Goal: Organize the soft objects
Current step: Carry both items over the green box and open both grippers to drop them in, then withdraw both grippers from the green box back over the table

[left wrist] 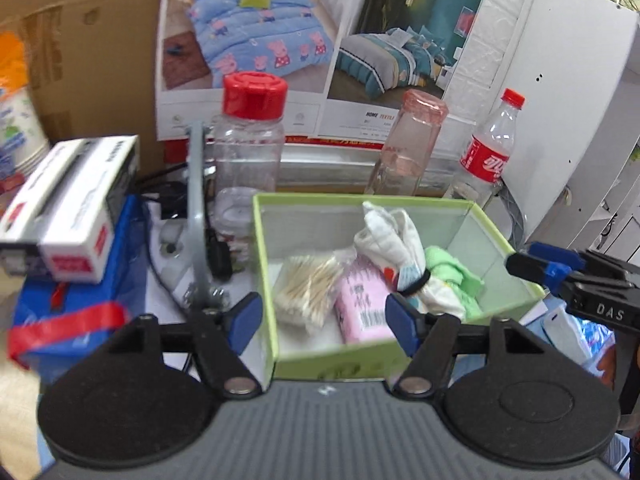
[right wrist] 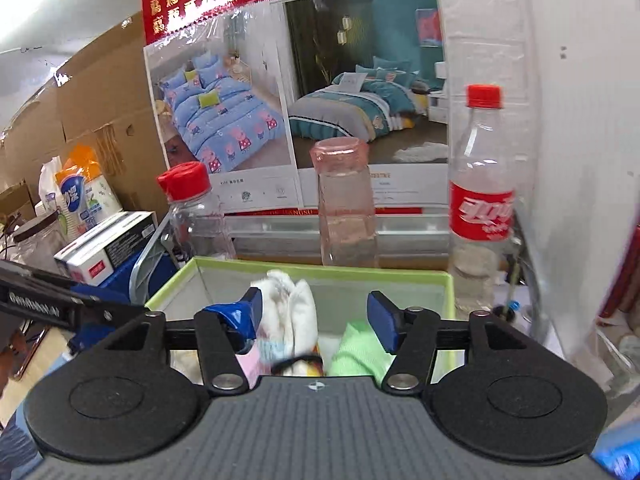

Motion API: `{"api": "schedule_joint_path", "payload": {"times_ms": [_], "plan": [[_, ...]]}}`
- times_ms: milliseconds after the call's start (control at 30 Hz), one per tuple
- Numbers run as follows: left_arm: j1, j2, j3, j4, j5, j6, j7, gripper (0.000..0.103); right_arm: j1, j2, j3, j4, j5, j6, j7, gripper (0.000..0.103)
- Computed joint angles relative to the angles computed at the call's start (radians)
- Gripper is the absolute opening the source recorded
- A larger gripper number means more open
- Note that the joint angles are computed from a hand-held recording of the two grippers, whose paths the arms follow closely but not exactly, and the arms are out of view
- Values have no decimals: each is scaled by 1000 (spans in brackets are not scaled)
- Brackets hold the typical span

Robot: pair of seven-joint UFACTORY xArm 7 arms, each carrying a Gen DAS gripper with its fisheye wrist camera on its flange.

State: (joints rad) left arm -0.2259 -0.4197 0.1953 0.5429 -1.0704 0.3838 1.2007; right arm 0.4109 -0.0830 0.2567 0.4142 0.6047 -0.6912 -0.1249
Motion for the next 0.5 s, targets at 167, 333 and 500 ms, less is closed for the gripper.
{"api": "schedule_joint_path", "payload": {"times_ms": [167,333,500], "plan": [[93,-243,-32,-200,155,-10,-137,72,71,-50,104,-126,272,-65,-66,49],[222,-451,-81,-366,303,9,-312,72,209,-14,168,-230,491,-168,52,51],[303,-616,-107,-475,400,32,-430,72,360,103,204,-263,684,-293,215,51]]}}
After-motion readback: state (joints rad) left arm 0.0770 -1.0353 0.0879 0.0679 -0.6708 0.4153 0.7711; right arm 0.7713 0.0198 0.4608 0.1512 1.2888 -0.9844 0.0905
